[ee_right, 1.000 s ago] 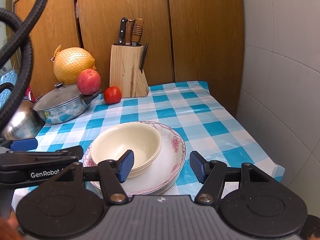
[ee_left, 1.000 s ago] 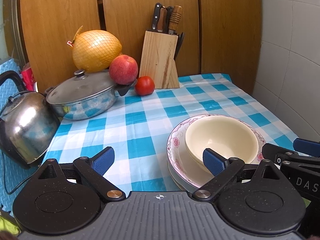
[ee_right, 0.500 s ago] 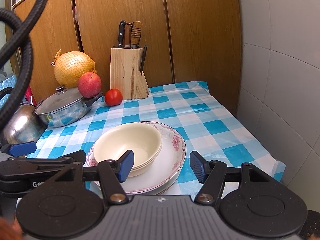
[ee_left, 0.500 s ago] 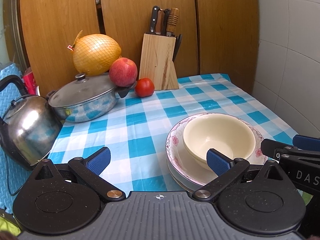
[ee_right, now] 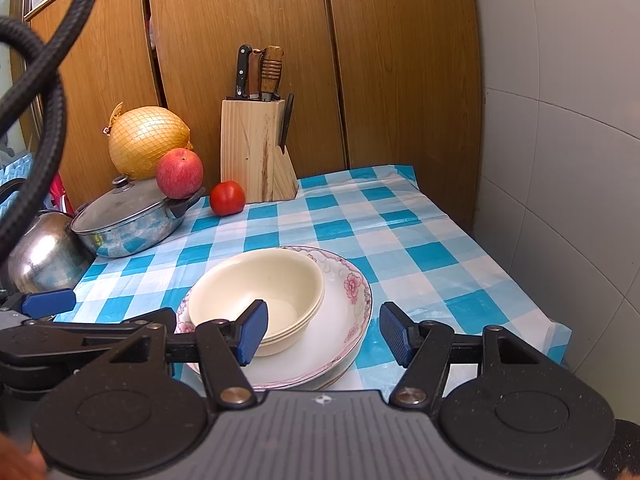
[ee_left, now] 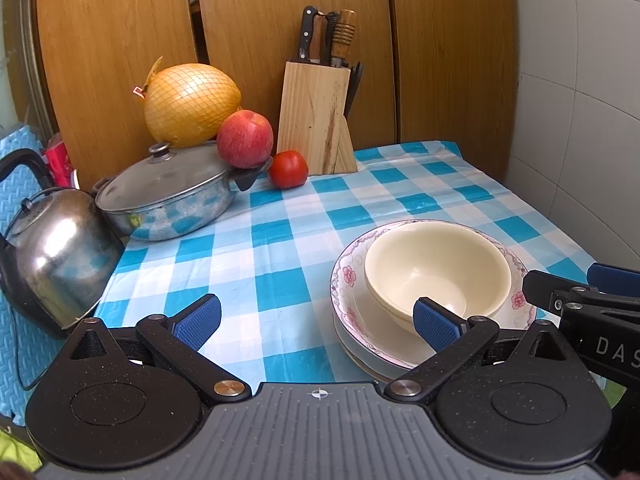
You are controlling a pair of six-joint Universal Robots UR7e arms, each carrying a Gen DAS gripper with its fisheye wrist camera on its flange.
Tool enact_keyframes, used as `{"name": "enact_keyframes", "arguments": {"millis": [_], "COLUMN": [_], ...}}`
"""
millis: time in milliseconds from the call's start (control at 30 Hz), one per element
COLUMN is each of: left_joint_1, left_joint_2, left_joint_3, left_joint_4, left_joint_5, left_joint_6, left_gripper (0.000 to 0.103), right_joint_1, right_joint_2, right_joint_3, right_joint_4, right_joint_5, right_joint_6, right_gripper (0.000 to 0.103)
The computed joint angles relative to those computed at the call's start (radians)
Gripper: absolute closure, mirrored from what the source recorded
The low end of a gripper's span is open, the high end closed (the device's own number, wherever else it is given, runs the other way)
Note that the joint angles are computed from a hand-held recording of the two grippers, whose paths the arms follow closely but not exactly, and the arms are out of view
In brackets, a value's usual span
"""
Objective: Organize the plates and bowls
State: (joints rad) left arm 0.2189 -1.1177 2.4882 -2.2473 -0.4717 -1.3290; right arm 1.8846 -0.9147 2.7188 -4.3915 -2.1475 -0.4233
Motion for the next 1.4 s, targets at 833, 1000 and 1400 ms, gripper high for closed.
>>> {"name": "enact_keyframes", "arguments": {"millis": [833, 1000, 1400], "left_joint_1": [0.007, 0.008, 0.013], "left_joint_2": [-0.005, -0.006, -0.001], "left_joint_3": [0.003, 0.004, 0.003], "left_joint_4": [-0.017, -0.019, -0.011], "left_joint_5": [-0.018, -0.02, -0.025], "left_joint_6": [0.008, 0.01, 0.002], "left_gripper": [0.0, 0.0, 0.0], "right_joint_1": [0.005, 0.01, 0.012], "right_joint_2": [0.003, 0.003, 0.0], "right_joint_3": [-0.003, -0.007, -0.008], "right_joint_4": [0.006, 0.014, 0.032], "right_joint_5": [-0.01, -0.022, -0.032], "right_joint_6": [0.004, 0.008, 0.004], "right_gripper": [0.045, 0.045, 0.045]}}
